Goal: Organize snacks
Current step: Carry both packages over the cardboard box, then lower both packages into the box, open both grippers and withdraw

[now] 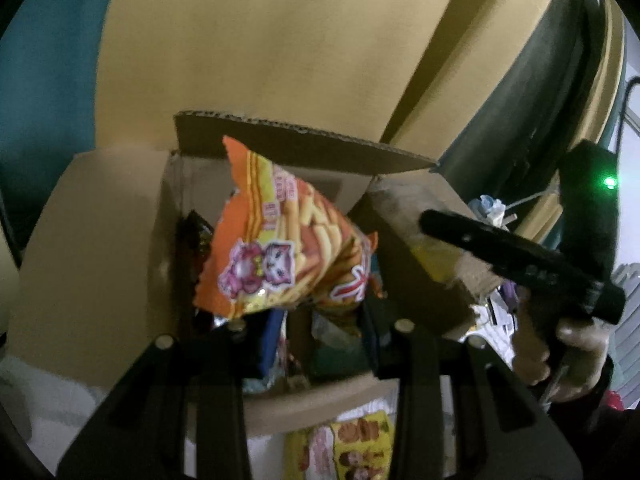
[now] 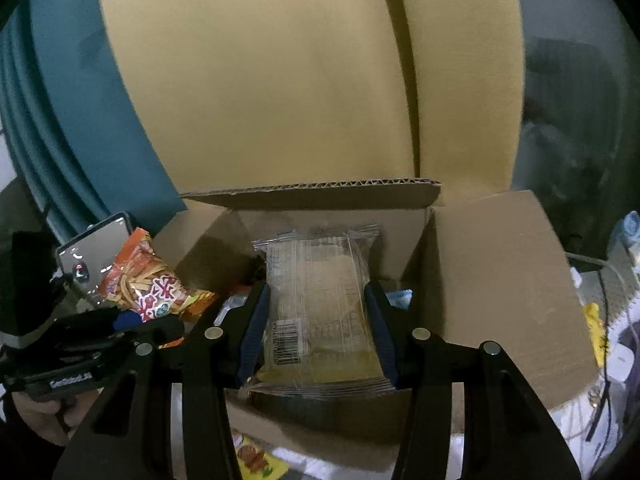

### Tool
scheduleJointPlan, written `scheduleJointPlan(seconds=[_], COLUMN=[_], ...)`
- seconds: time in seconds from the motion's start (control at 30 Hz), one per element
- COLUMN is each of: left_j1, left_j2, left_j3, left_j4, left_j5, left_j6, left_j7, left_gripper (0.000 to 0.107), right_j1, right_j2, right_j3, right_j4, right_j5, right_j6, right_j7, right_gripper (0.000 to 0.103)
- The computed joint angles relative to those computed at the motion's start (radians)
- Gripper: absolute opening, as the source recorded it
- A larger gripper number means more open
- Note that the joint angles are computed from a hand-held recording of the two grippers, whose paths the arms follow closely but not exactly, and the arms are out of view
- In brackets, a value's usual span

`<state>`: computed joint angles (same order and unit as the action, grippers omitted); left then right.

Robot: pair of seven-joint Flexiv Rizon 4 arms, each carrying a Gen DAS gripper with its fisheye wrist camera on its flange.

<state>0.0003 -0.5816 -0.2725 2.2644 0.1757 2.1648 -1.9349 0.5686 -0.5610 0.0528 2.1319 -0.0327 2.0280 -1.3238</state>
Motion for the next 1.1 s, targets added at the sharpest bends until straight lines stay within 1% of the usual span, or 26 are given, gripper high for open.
scheduleJointPlan(seconds=[0.07, 0.13, 0.23, 0.3, 0.33, 0.37, 0.4, 0.43, 0.5, 0.57, 0.6, 0.63, 0.7, 0.8, 0.9, 1.0, 1.07, 1.1], left_j1=[0.027, 0.038, 0.015, 0.012, -0.009, -0.024, -0.02, -0.017, -0.033, -0.049, -0.064, -0.083, -0.085, -0.124, -0.187, -0.226, -0.258, -0.29], left_j2=[-0.013, -0.022, -0.023, -0.031, -0.03, -0.031, -0.036, -0.043, -0.046, -0.042, -0.036, -0.028, -0.013, 0.005, 0.031, 0.052, 0.07, 0.077], left_j3=[-0.021, -0.031, -0.009, -0.009, 0.009, 0.02, 0.013, 0.006, 0.017, 0.031, 0.045, 0.059, 0.066, 0.094, 0.136, 0.16, 0.177, 0.194], left_j4=[-0.028, -0.056, -0.088, -0.108, -0.12, -0.131, -0.138, -0.142, -0.142, -0.136, -0.13, -0.121, -0.095, -0.068, -0.031, -0.002, 0.026, 0.042], left_j5=[0.011, 0.001, -0.05, -0.072, -0.096, -0.115, -0.123, -0.132, -0.152, -0.166, -0.177, -0.188, -0.19, -0.213, -0.249, -0.274, -0.297, -0.324], left_j6=[-0.032, -0.071, -0.13, -0.158, -0.18, -0.2, -0.208, -0.208, -0.201, -0.191, -0.187, -0.18, -0.161, -0.138, -0.104, -0.077, -0.05, -0.031], left_j7=[-0.002, 0.003, 0.025, 0.039, 0.052, 0.065, 0.072, 0.074, 0.083, 0.092, 0.095, 0.098, 0.101, 0.102, 0.108, 0.119, 0.122, 0.127], left_gripper=[0.035, 0.035, 0.036, 0.036, 0.037, 0.04, 0.05, 0.062, 0.078, 0.078, 0.078, 0.078, 0.078, 0.078, 0.078, 0.078, 0.078, 0.078], right_j1=[0.037, 0.043, 0.069, 0.071, 0.083, 0.108, 0.127, 0.131, 0.148, 0.174, 0.177, 0.18, 0.178, 0.215, 0.245, 0.287, 0.283, 0.294], right_j2=[-0.019, -0.038, -0.068, -0.081, -0.088, -0.094, -0.1, -0.106, -0.115, -0.116, -0.113, -0.108, -0.099, -0.071, -0.038, 0.001, 0.023, 0.04], right_j3=[-0.045, -0.061, -0.102, -0.109, -0.123, -0.153, -0.174, -0.179, -0.201, -0.227, -0.229, -0.23, -0.224, -0.249, -0.263, -0.281, -0.274, -0.276], right_j4=[-0.042, -0.08, -0.135, -0.163, -0.171, -0.179, -0.185, -0.195, -0.197, -0.188, -0.18, -0.171, -0.157, -0.104, -0.055, -0.003, 0.022, 0.045], right_j5=[0.014, 0.008, -0.003, -0.015, -0.018, -0.017, -0.017, -0.025, -0.03, -0.022, -0.018, -0.014, -0.007, 0.028, 0.069, 0.121, 0.141, 0.16], right_j6=[-0.043, -0.083, -0.127, -0.153, -0.16, -0.17, -0.178, -0.191, -0.188, -0.172, -0.164, -0.158, -0.149, -0.116, -0.092, -0.072, -0.06, -0.048], right_j7=[-0.004, 0.003, 0.012, 0.026, 0.029, 0.033, 0.037, 0.041, 0.047, 0.049, 0.049, 0.047, 0.045, 0.028, 0.001, -0.031, -0.051, -0.064], right_gripper=[0.051, 0.051, 0.052, 0.052, 0.052, 0.052, 0.052, 0.053, 0.056, 0.061, 0.062, 0.062, 0.062, 0.062, 0.062, 0.062, 0.062, 0.062])
